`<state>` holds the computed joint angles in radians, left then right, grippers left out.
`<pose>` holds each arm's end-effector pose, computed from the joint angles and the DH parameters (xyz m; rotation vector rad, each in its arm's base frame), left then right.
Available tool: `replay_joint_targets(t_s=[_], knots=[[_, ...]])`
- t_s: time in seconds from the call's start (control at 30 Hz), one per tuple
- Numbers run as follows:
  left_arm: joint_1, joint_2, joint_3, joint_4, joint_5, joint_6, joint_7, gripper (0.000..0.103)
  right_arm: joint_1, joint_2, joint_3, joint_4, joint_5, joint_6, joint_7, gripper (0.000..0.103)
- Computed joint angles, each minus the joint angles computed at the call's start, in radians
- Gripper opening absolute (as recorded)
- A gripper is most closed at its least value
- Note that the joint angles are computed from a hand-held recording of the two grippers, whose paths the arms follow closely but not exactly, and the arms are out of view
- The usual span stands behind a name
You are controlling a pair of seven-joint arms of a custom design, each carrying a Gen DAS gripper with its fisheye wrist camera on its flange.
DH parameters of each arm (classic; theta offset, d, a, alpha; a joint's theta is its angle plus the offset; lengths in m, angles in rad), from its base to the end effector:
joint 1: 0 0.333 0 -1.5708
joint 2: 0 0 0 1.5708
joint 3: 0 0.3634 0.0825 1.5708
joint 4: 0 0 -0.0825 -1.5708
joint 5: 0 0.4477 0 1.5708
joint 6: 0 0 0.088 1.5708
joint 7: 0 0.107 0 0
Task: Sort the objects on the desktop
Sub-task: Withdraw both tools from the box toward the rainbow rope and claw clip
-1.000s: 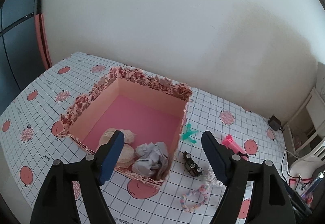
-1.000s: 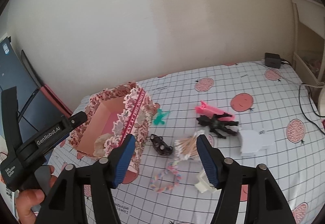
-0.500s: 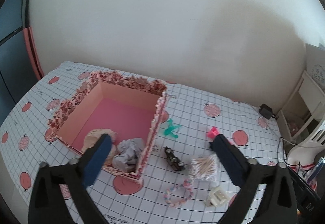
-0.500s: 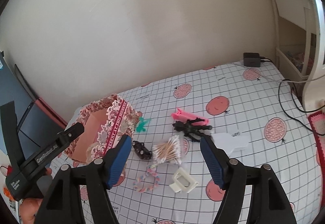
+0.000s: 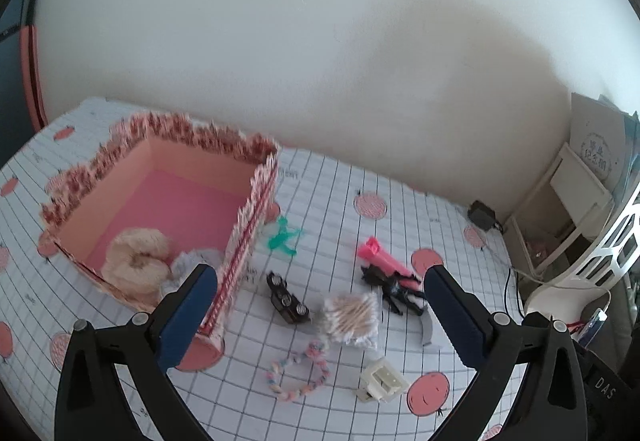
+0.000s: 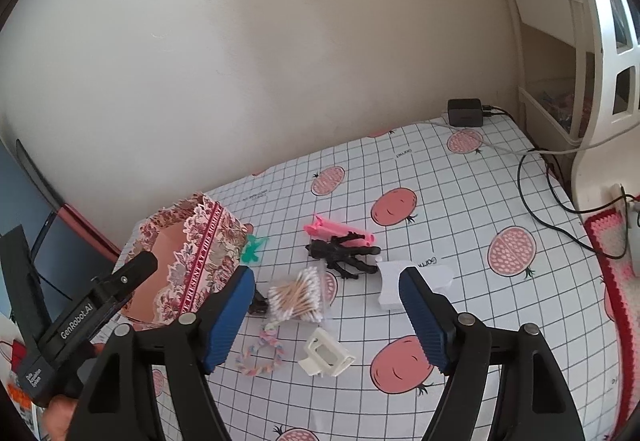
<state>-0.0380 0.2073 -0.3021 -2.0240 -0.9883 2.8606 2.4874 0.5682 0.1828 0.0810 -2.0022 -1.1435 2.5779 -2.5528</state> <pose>0.6571 -0.1743 0.4112 -1.5621 2.2345 -1.1382 0.5311 0.4201 0.4120 -1.0757 2.1136 -0.5235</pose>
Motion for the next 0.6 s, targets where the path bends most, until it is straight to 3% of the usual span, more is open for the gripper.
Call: replay_joint_targets(t_s=[0.1, 0.2, 0.37, 0.6], knots=[[0.0, 0.012, 0.007, 0.011, 0.032, -0.058, -0.026, 0.103, -0.004, 0.014, 0.0, 0.005, 0.025, 0.012, -0.018, 0.078], [-0.009, 0.02, 0.01, 0.007, 0.072, -0.055, -0.041, 0.103, -0.003, 0.032, -0.004, 0.017, 0.056, 0.027, -0.058, 0.078], [-0.038, 0.043, 0.039, 0.002, 0.26, -0.056, -0.184, 0.103, 0.005, 0.058, -0.015, 0.03, 0.116, 0.04, -0.123, 0.078], [-0.027, 0.073, 0.039, 0.01, 0.416, -0.073, -0.319, 0.103, 0.018, 0.097, -0.035, 0.045, 0.201, 0.07, -0.185, 0.078]])
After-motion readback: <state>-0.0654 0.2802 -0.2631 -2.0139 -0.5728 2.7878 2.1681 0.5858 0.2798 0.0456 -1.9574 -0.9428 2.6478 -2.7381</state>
